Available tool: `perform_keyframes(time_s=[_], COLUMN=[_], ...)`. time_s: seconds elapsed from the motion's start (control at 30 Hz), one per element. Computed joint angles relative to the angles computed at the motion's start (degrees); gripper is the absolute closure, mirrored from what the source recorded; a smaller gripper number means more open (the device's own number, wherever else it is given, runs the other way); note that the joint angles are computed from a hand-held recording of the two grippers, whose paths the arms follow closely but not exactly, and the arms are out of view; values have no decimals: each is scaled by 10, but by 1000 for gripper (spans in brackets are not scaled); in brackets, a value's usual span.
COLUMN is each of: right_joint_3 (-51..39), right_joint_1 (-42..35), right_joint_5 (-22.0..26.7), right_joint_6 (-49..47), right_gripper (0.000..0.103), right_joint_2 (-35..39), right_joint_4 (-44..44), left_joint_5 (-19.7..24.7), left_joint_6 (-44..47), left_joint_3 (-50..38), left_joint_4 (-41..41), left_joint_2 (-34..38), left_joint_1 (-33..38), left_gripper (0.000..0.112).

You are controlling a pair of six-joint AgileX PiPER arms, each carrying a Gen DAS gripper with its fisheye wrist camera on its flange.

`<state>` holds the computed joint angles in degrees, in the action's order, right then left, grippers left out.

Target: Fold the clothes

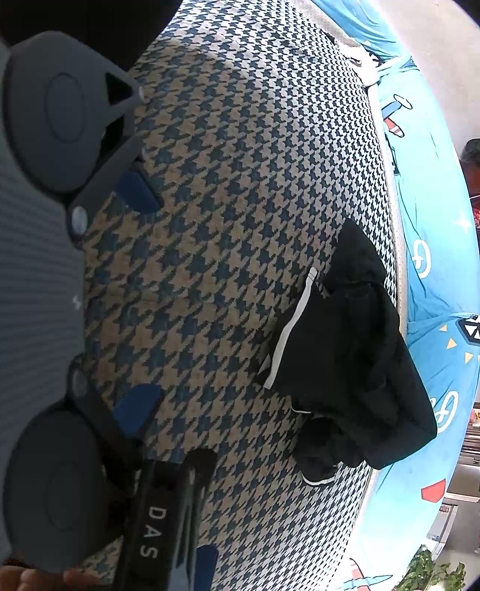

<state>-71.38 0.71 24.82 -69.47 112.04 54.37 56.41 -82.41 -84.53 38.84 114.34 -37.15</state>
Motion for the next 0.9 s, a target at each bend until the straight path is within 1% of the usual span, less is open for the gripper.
perform_keyframes(time_s=[0.33,0.9], right_joint_3=[-6,-4], right_joint_1=[3,1], right_joint_5=[-3,-4], right_joint_6=[24,25], right_gripper=[0,0], right_joint_2=[5,2], right_joint_4=[-21,-19], left_joint_5=[1,15], left_joint_6=[-1,0], left_joint_3=[4,-6], left_joint_4=[0,10], left_joint_2=[-2,1], left_joint_1=[2,-6], left_gripper=[9,9])
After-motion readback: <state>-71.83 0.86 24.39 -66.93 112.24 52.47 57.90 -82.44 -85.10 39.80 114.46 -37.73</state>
